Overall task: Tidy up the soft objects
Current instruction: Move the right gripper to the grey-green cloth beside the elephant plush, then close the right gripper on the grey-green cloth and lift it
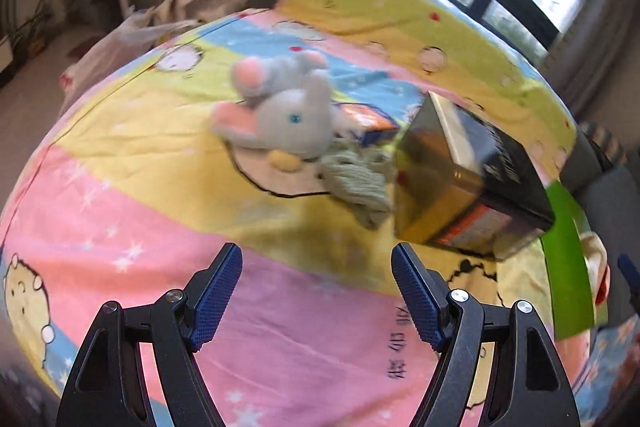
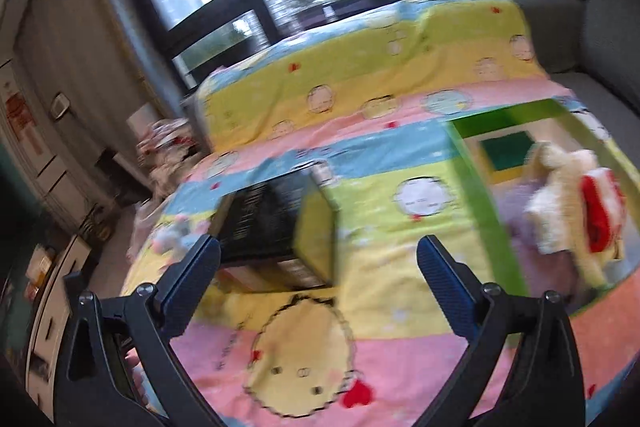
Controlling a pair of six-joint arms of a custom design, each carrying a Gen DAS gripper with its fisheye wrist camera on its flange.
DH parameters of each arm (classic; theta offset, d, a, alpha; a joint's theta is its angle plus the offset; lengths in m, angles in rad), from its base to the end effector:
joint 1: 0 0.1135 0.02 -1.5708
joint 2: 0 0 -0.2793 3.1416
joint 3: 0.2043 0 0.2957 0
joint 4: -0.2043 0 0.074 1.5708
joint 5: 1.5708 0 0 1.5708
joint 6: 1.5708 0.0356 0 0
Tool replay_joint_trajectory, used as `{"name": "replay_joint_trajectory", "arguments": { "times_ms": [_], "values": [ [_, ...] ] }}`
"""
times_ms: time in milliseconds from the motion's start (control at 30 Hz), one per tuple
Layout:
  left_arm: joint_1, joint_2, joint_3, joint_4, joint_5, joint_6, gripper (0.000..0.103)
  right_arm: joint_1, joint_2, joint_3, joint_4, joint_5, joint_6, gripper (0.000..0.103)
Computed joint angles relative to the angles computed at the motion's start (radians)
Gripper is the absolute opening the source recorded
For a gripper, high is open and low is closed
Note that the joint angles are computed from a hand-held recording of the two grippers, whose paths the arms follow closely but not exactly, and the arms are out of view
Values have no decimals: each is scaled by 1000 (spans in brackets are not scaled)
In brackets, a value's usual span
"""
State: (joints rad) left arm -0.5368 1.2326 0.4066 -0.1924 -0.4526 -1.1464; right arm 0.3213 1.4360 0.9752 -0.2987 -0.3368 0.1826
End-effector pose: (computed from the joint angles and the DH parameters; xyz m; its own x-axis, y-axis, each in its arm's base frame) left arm 0.1999 -0.1008 0.1145 -0.5406 -0.6319 -0.5553 -0.5585 0.7633 -0.3249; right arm 0.3251 0.1206 0.2412 -0.7379 -0.0649 -0.6718 -0.3981 0.8457 0.3554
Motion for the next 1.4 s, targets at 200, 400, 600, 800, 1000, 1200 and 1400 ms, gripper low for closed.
{"name": "replay_joint_trajectory", "arguments": {
  "times_ms": [200,400,600,800,1000,1200,1400],
  "values": [
    [67,-147,-80,-81,-31,-49,78,225,138,91,-37,-4,75,80],
    [160,-256,-157,-77,33,-39,77,413,375,284,-94,53,171,50],
    [236,-372,-207,-109,82,-43,78,518,608,611,-315,128,166,47],
    [362,-523,-279,-130,195,-25,77,542,838,983,-634,271,0,45],
    [414,-580,-301,-129,256,-4,78,582,1004,1228,-813,492,-142,44],
    [458,-614,-310,-146,289,17,77,605,1184,1492,-988,548,-207,41],
    [497,-638,-322,-151,321,27,78,621,1277,1607,-1052,629,-234,28]
  ]
}}
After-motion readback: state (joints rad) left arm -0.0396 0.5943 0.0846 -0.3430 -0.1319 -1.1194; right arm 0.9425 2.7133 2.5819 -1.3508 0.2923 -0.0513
